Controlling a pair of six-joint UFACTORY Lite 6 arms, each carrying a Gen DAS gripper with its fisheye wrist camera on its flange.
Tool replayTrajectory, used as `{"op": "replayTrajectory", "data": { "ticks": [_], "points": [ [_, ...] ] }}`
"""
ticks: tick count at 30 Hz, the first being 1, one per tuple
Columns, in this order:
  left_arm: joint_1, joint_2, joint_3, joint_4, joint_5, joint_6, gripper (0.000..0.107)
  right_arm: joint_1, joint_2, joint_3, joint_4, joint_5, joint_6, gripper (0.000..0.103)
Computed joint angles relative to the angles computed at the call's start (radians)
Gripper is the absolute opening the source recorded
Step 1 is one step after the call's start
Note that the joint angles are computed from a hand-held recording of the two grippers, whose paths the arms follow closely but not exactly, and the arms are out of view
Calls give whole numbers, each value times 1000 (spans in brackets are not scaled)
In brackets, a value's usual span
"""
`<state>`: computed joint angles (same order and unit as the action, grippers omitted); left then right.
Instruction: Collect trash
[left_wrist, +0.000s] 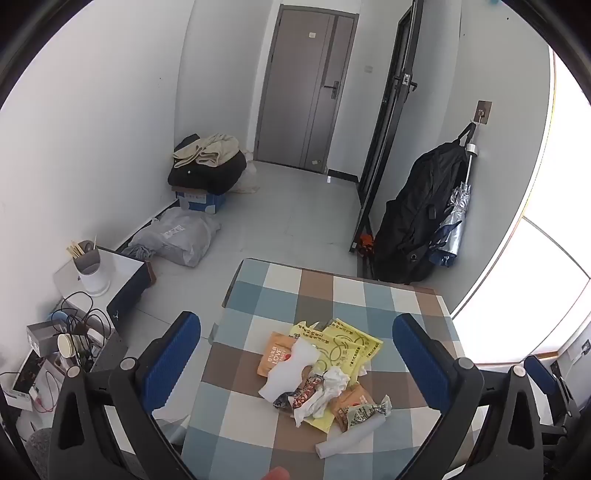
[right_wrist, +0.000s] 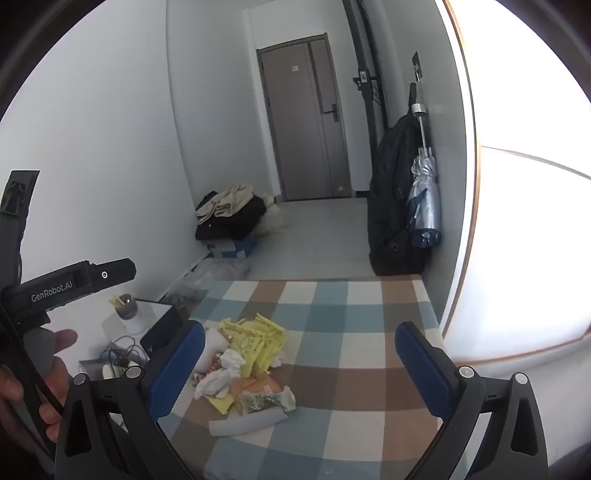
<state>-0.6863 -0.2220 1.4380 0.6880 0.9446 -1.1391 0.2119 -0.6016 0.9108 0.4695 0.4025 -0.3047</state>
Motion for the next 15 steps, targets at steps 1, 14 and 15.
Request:
{"op": "replayTrajectory", "data": {
  "ticks": [1, 14, 15],
  "points": [
    [-3, -6, -5, 6, 2, -3, 102, -2, 0, 0, 9, 2, -6, 103],
    [5, 7, 17, -26, 8, 55, 102, -12, 0, 8, 13, 15, -14, 103],
    [-2, 4, 15, -17, 12, 44, 102, -11, 0, 6, 13, 13, -15, 103]
  ]
}}
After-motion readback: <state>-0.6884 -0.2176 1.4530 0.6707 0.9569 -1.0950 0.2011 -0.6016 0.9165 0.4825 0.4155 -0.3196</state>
